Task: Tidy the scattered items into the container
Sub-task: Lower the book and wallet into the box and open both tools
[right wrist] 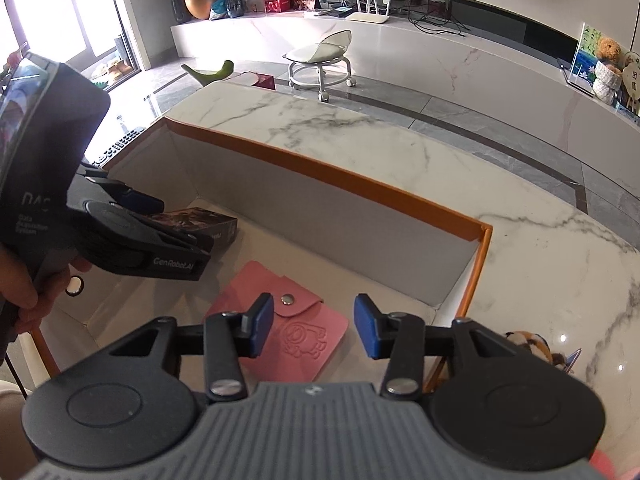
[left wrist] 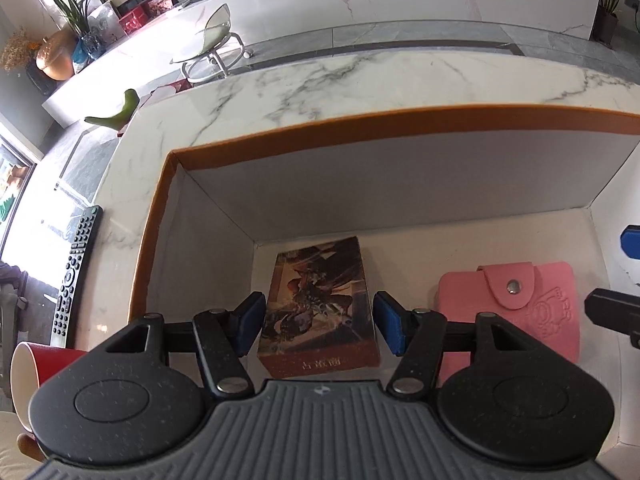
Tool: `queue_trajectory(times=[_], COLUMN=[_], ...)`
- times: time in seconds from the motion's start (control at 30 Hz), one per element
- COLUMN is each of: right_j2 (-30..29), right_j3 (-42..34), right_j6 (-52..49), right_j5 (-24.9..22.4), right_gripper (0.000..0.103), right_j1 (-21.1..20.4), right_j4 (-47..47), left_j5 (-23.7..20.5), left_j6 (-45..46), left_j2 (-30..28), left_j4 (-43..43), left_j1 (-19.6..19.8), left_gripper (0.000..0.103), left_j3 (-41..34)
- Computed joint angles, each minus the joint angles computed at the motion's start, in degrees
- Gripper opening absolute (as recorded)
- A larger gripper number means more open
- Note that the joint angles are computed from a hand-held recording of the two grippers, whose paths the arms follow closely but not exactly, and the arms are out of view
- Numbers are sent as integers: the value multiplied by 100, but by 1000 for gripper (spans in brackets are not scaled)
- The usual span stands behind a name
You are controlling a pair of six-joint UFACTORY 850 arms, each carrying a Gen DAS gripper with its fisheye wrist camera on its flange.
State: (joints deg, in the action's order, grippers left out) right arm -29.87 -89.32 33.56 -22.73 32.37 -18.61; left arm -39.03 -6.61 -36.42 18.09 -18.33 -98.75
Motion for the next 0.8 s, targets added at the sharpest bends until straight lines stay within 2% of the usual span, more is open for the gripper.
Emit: queue_trajectory(times=[0.2, 0.43, 0.67, 0.8], right_j2=[79, 78, 3, -135], right_j3=[157, 178, 7, -251], right_j6=[31, -404, -1475, -2708], right_j5=[160, 172, -74, -309], right_gripper=[52, 57, 58, 57], right_j1=[29, 36, -10, -87], right_j4=[-200, -22, 679, 1714], left_j5=[-152, -544, -274, 16], left_j6=[193, 79, 182, 275], left_j2=[-94, -262, 65, 449], left_j4=[-199, 215, -187, -488], left_j1=[48, -70, 18, 72], left_gripper=[69, 70, 71, 70], left_j3=[-102, -315, -16, 352])
